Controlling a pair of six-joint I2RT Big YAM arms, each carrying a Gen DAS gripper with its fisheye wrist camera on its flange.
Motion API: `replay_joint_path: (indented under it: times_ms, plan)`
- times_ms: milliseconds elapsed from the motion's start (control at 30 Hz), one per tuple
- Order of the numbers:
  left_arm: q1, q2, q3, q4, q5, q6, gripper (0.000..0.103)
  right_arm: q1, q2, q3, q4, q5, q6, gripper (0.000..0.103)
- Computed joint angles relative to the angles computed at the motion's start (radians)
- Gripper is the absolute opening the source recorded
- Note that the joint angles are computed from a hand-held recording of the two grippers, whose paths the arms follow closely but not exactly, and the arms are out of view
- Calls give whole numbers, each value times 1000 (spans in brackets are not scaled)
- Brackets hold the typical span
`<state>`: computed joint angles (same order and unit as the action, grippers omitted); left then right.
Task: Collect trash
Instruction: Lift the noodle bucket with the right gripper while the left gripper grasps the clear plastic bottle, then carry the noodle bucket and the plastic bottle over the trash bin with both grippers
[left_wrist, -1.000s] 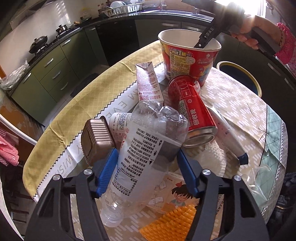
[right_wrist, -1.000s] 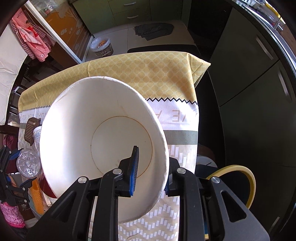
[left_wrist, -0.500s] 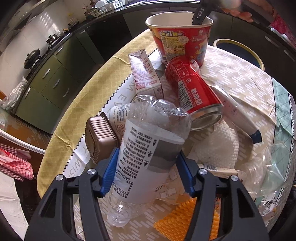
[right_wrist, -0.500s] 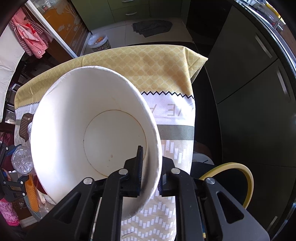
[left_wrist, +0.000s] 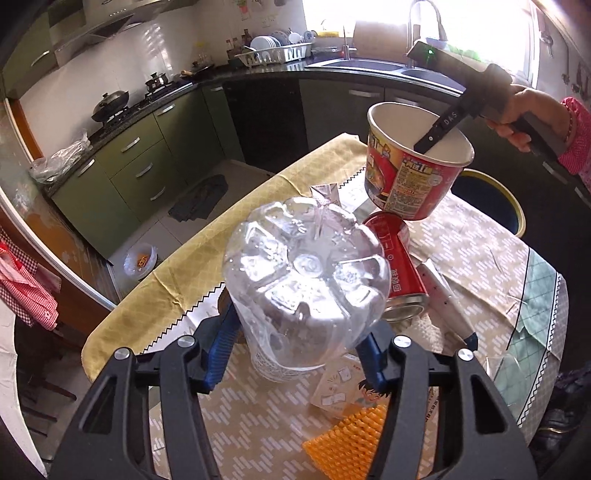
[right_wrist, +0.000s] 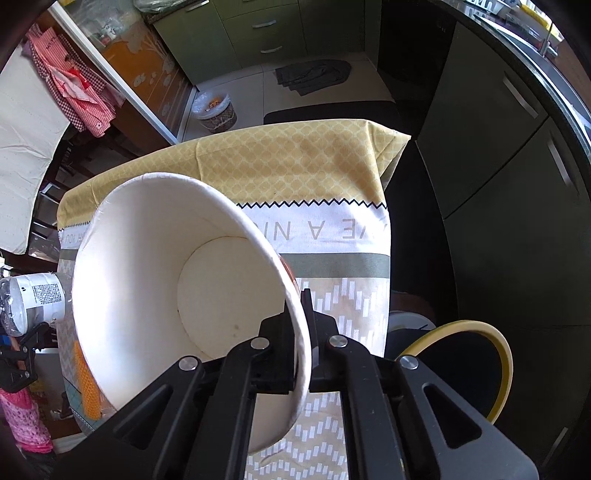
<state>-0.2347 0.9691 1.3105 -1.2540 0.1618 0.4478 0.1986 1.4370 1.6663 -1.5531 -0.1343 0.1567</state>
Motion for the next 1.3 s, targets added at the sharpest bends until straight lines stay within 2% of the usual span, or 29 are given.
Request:
replay_joint_path:
  times_ms: [333,500,667,867,967,1100,1133,1167,1233,1300]
  plan:
    - [-2,-34,20,-25,7,-33,55,-67,-108,-64,-26,-104,-30,4]
    - [-32,-49,53,-52,2,-60,55,-163,-202,-111,-63,-129,-78,4]
    - [-128,-57,106,-88,-40,-124,55,-346,-271,-194,-93,-95,-150,4]
    - [-308,-32,178,-127,-101,-245,55,-582,-297,-343,-50,-38,-243,4]
    - [-407,0,215,-137,-124,-300,55,-645,-279,-414,-12,-15,-271,4]
    - [-522,53,261,-140,-142,-361,55,-672,-230,-479,38,-43,-291,5]
    - [-550,69,274,-140,-151,-373,55,-669,-212,-485,41,-50,-307,8]
    - [-578,83,283,-141,-158,-382,55,-668,-195,-491,49,-53,-312,26]
    - [-625,113,303,-139,-166,-400,55,-664,-181,-499,92,4,-291,49]
    - [-666,148,328,-138,-170,-410,55,-683,-176,-493,107,-4,-295,48]
